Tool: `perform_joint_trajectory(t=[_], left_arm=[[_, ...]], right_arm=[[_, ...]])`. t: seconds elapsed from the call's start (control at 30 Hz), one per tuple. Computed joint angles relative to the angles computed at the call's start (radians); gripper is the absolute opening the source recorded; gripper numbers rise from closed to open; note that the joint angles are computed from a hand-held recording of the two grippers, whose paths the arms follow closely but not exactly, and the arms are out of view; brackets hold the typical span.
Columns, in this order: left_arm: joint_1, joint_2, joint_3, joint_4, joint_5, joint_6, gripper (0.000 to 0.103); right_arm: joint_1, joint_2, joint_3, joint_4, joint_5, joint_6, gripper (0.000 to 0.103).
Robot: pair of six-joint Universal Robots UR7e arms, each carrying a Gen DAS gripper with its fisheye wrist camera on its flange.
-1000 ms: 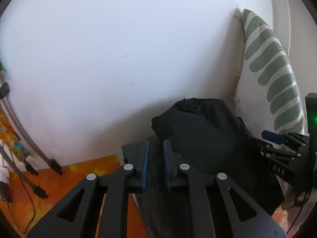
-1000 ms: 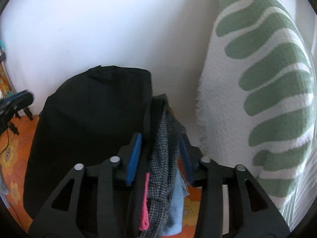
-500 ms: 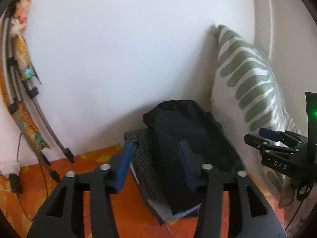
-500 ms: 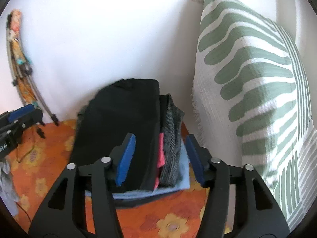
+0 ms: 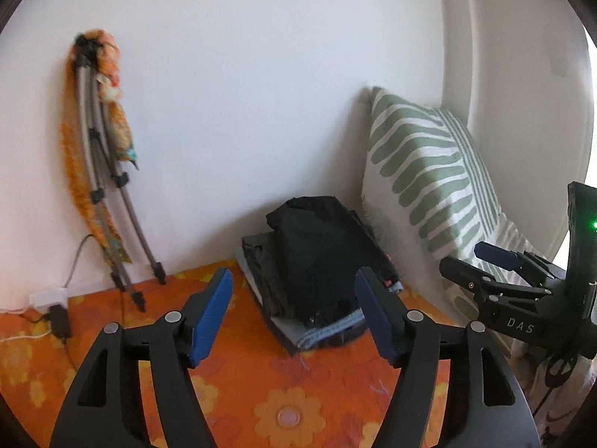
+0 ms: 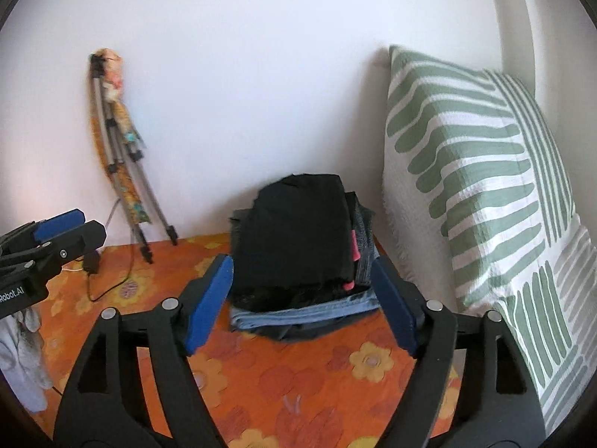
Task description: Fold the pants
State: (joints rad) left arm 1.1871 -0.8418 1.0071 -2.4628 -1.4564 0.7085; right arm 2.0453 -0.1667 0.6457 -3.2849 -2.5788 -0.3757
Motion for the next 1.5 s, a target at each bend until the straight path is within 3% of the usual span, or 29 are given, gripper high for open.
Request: perform_joint_trajectory(t=[0.1,0.2,0.4,0.57,0.7,0.93,1.17,1.5], left_arm=[[0.005,-0.069,0.076,-0.022,-0.019,0.01,0.076],[0.012,-0.135,0.152,-0.043,-0.031,0.031,0.077],[0.041,-0.234,0.263,-0.044,-0.05,0.037,0.082],[0.07,-0.28,0.313,-0.036,-0.046,0.013,0.082],[0.089,-0.293,0.341,-0.06,-0.032,0.019,0.082],[0.105,-0.28,0.338,-0.069,0.018,0.027,0.082],[0.113,-0.275,0.338,-0.083,0.042,0.024,0.082],[0.113,-0.274,0.341,-0.094,0.062,0.021,0.082]], right_arm=[[0.032,0.018,0.016,-0.086,-0.023,-0.04,0.091],[0.062,0.037,0.025,-0.139,-0.05,-0.055,0.092],[0.103,0.085,0.015,-0.182,-0.105,-0.051,0.098],[0.124,0.113,-0.003,-0.14,-0.156,-0.003,0.099],[0.141,0.221,-0.193,-0.204,-0.191,-0.155,0.099],[0.138,0.359,-0.439,-0.169,-0.186,-0.241,0.101],[0.128,0.33,-0.37,-0.146,-0.172,-0.192,0.101],[0.128,0.361,-0.428,-0.133,-0.173,-0.212,0.101]])
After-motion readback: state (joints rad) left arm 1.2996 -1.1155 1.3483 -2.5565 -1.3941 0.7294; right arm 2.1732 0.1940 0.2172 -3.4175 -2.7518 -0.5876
